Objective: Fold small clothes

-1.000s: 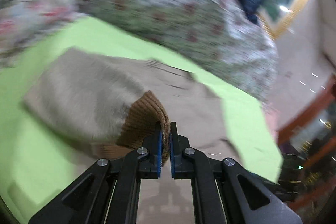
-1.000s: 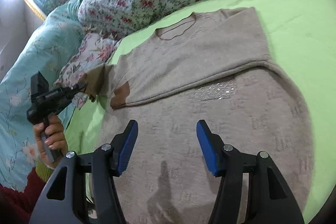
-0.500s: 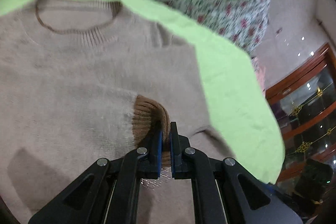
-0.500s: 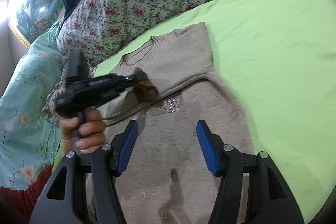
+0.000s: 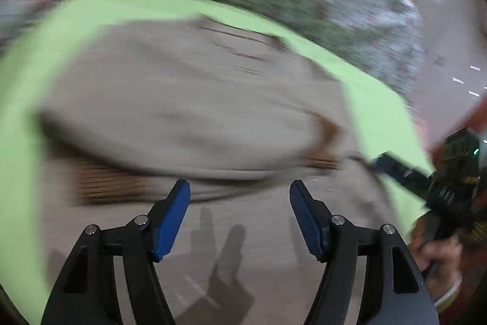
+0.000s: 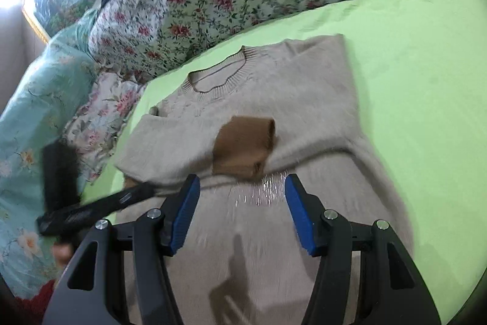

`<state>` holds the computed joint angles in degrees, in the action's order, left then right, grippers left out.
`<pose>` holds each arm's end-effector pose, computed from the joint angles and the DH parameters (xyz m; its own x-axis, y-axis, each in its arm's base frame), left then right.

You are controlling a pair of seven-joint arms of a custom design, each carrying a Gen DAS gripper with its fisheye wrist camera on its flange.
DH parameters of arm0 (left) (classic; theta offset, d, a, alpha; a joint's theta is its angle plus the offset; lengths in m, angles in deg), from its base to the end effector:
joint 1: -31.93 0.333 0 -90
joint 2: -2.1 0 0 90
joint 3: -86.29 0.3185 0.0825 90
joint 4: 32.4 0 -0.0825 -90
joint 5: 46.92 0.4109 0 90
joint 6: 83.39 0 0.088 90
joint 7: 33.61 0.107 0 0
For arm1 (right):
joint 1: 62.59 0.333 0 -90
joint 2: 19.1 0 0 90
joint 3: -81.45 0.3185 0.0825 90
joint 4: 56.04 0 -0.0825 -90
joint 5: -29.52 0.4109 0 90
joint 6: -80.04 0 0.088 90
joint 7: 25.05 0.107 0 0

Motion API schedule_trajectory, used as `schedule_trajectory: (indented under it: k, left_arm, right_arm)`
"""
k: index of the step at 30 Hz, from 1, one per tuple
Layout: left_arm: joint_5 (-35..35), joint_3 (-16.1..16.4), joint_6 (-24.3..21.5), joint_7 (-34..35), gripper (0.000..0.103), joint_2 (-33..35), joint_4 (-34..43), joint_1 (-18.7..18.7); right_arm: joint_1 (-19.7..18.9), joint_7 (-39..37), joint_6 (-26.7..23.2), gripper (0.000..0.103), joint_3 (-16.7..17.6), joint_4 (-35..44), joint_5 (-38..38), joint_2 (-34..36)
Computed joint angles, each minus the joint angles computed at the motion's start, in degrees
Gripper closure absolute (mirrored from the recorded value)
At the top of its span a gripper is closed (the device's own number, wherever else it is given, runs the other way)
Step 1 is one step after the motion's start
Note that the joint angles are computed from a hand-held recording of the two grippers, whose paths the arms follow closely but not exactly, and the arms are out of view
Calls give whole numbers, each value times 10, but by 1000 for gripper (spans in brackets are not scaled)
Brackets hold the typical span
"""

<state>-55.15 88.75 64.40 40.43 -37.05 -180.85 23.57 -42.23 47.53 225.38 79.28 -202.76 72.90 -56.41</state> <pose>0.4118 -0.0383 0.5447 0.1562 -0.9333 0.3234 -0.7777 -0.3181 -0.5423 0.4026 0.1224 0.5392 0.2738 -0.8055 -0.5255 -0.8362 0.0705 -0.5438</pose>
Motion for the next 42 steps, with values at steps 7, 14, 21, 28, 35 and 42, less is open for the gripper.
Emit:
schedule_trajectory:
  k: [7, 14, 21, 28, 35, 42]
  left_arm:
    - [155, -42, -42, -106, 35, -37, -30, 164]
    - [202, -36, -30, -129, 36, 34, 2, 190]
    - [266, -62, -34, -196, 40, 35, 6, 209]
    - [280, -55, -34, -227, 38, 13, -15, 196]
    - [256, -38, 5, -241, 35, -10, -45, 193]
    - [238, -29, 30, -233, 33, -13, -56, 190]
  right_arm:
    - [8, -11, 19, 44, 1, 78, 24, 132]
    - [6, -58, -43, 97, 10, 130, 53, 186]
    - [-31, -88, -41, 97, -12, 132, 88, 128]
    - [-102, 61, -129, 90, 28, 155, -123, 184]
    - [-27, 25, 20, 36, 19, 131, -62, 125]
    - [71, -148, -180, 30, 1, 391, 121, 357]
